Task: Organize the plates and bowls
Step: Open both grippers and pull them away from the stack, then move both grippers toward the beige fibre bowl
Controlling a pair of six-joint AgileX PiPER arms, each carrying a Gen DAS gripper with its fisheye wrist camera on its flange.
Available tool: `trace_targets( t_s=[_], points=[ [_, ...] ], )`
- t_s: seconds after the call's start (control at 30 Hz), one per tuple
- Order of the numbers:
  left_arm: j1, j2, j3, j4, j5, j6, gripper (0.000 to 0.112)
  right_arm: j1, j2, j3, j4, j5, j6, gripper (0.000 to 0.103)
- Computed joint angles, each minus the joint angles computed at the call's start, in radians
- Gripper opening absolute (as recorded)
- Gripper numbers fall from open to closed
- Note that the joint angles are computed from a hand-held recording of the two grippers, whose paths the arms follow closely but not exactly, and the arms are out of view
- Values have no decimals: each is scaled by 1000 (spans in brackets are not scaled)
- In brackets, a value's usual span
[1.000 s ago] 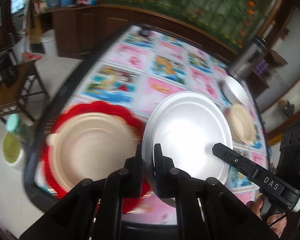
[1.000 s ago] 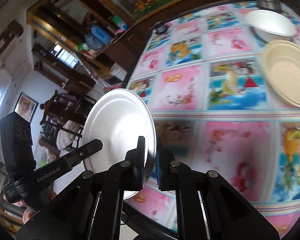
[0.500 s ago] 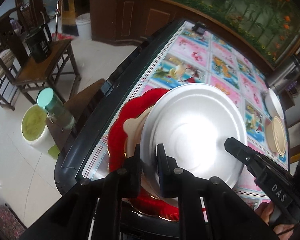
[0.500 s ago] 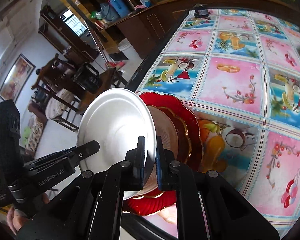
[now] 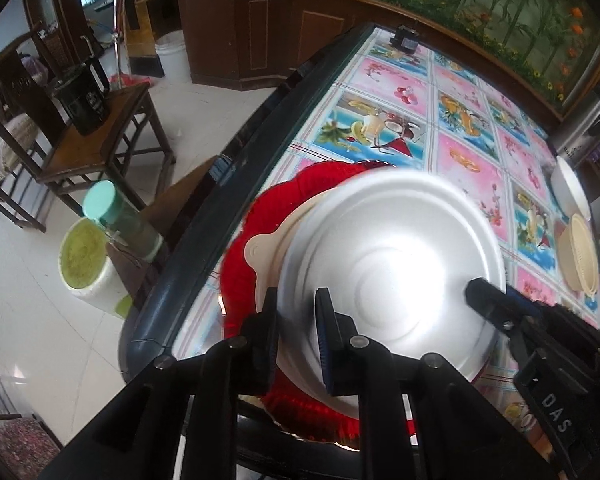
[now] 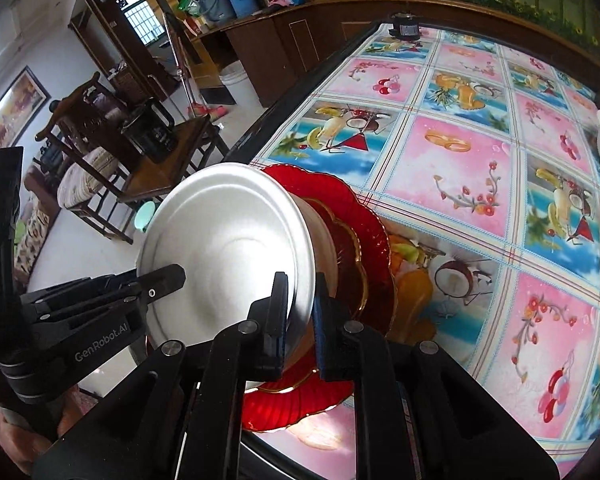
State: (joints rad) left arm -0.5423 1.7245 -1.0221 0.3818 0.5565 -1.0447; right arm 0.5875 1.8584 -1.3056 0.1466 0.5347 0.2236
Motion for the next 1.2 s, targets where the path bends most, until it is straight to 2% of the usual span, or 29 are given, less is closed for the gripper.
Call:
trace_targets(
  t_s=[0.07,0.17,0.3,0.6,0.83,0.97,1.2],
  points=[
    [-15,-14,2,49,22,-50,17,3,-16,10,-19,-5,14,12],
    [-51,-35,1,154,80,-149,19,2,-34,20,-16,-11,5,21],
    [-101,-56,8,280,153,-276,32,-6,-63,54,-21,-37,10,22],
    [-225,-72,-13,461,278,-467,51,-115,-189,225,173,-150,-173,21],
    [-332,-21,-98,529,350,-513,61,-242,-287,360,351,-196,-373,21],
    [-396,37,-182,549,386,-511,64,-303,-347,431,400,-211,-449,21],
    [-472,165,-381,534,435,-427,66,-511,-461,539,635,-163,-750,21]
  ],
)
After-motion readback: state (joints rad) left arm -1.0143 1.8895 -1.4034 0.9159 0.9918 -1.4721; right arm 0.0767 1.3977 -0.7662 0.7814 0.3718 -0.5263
